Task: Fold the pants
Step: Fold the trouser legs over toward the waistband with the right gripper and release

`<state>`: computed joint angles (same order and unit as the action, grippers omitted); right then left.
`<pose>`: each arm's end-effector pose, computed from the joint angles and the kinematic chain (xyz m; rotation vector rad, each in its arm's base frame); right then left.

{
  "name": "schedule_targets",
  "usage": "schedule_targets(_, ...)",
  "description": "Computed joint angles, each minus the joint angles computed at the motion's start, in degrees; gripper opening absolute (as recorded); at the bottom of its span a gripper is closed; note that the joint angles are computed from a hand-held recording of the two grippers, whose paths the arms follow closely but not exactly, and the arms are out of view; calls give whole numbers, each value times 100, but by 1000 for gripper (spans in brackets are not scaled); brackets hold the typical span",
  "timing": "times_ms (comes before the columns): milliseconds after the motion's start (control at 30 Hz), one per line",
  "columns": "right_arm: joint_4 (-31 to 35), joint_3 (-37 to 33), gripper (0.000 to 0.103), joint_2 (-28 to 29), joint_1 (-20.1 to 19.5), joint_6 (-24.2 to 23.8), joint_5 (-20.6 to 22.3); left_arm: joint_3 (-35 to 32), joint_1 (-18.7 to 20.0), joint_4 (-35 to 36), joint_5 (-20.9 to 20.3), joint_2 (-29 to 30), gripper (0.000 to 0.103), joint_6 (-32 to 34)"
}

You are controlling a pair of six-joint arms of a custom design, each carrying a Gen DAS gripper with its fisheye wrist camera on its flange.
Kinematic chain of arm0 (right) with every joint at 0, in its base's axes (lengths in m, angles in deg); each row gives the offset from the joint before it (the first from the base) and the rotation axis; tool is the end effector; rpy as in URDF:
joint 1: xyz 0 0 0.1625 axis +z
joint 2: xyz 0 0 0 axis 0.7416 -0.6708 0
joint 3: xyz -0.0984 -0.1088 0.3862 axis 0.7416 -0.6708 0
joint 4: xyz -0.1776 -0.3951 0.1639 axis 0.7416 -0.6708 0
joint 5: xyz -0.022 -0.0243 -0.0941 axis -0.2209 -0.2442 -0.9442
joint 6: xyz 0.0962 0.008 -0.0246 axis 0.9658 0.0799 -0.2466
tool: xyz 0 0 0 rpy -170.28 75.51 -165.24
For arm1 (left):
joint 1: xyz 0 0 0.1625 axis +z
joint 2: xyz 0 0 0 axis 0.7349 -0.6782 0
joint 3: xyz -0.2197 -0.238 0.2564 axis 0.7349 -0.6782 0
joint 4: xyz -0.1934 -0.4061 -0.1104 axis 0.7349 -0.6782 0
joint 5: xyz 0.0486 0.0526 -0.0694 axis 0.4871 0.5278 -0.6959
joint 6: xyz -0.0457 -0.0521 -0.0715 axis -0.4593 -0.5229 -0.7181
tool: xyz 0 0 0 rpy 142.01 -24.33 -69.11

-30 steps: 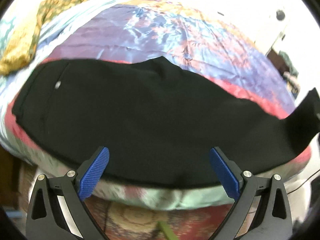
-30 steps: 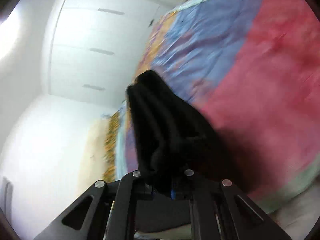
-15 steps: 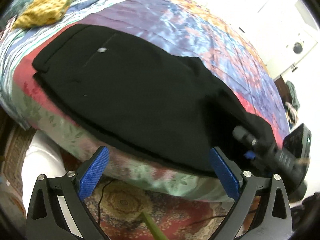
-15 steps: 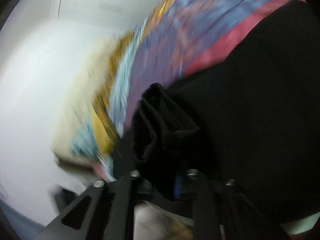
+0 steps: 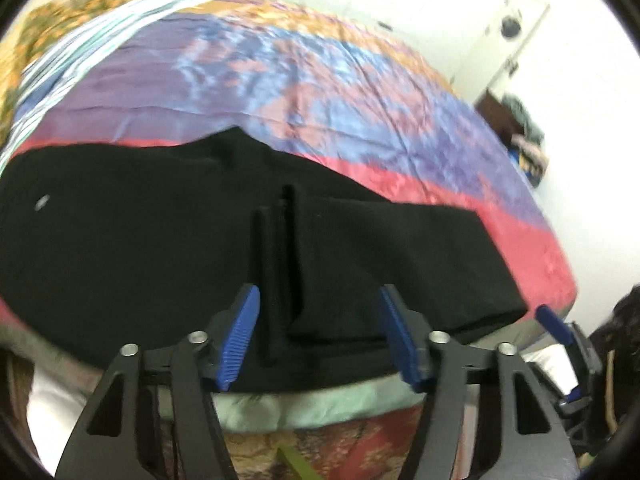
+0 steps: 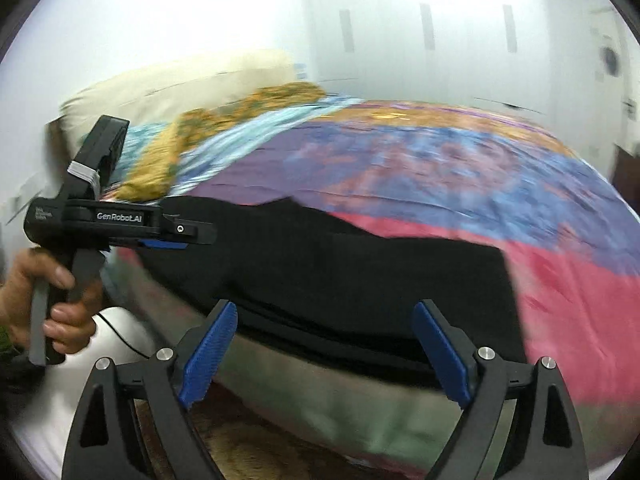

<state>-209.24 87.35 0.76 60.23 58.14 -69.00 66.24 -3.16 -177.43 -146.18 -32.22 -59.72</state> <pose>0.2261 -0.4109 0.1606 0.5553 -2.3746 1.1217 -0.2582 -0.5114 0.1503 0.4480 2.6463 -0.5992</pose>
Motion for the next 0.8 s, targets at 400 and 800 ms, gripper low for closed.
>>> schedule_targets(400, -667, 5, 89, 16, -240, 25, -34, -66, -40, 1080, 705, 56, 3, -837)
schedule_targets(800, 780, -194, 89, -85, -678, 713, 87, 7, -178, 1395, 1142, -197, 67, -1023)
